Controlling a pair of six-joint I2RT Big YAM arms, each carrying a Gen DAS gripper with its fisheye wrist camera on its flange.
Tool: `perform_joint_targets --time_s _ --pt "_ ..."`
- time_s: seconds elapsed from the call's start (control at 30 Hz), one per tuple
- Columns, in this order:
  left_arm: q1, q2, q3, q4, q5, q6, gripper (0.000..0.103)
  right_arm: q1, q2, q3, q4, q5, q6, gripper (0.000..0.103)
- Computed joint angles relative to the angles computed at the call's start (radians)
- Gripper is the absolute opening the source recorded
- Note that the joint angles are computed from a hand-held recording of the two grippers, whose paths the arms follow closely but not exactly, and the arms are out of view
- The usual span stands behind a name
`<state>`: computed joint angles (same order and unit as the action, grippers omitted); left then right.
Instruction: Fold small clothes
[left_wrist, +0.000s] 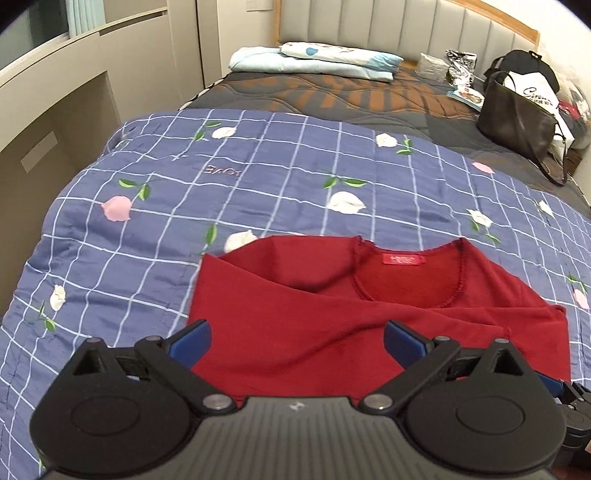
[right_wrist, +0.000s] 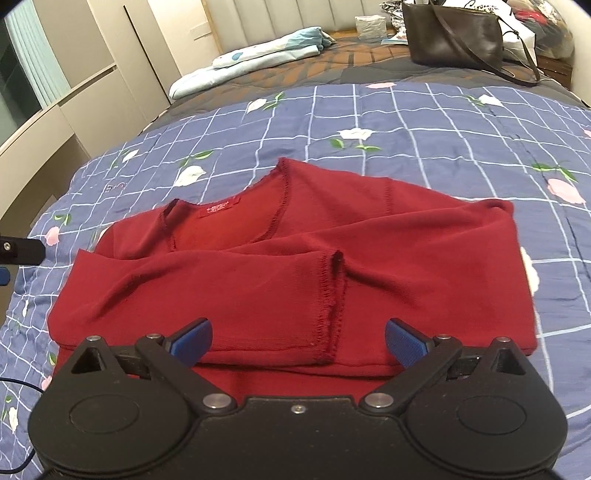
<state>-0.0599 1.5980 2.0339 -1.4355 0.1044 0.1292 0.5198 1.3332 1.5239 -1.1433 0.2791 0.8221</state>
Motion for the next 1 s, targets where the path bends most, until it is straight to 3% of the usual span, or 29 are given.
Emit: perform_joint_targets --time_s 0.47,0.63,0.73,0.9,0.93,1.0 --pt "0.040 0.027 0.001 0.024 -0.030 0.059 0.102 0.011 0.077 0.063 -0.001 0.012 0.006 0.100" --pt "0.091 0.048 -0.050 0.071 -0.001 0.101 0.103 0.010 0.091 0.068 -0.002 0.025 0.016 0.100" --pt "0.148 0.075 -0.080 0.092 0.069 0.073 0.103 0.007 0.098 0.068 0.004 0.031 0.018 0.093" --pt "0.217 0.141 -0.061 0.054 0.185 -0.006 0.101 0.001 0.107 0.062 0.014 0.038 0.017 0.076" --pt "0.229 0.151 -0.055 0.041 0.227 -0.006 0.099 0.000 0.108 0.060 0.013 0.038 0.021 0.073" --pt "0.245 0.164 -0.050 0.023 0.295 -0.002 0.078 -0.002 0.108 0.056 0.010 0.037 0.030 0.054"
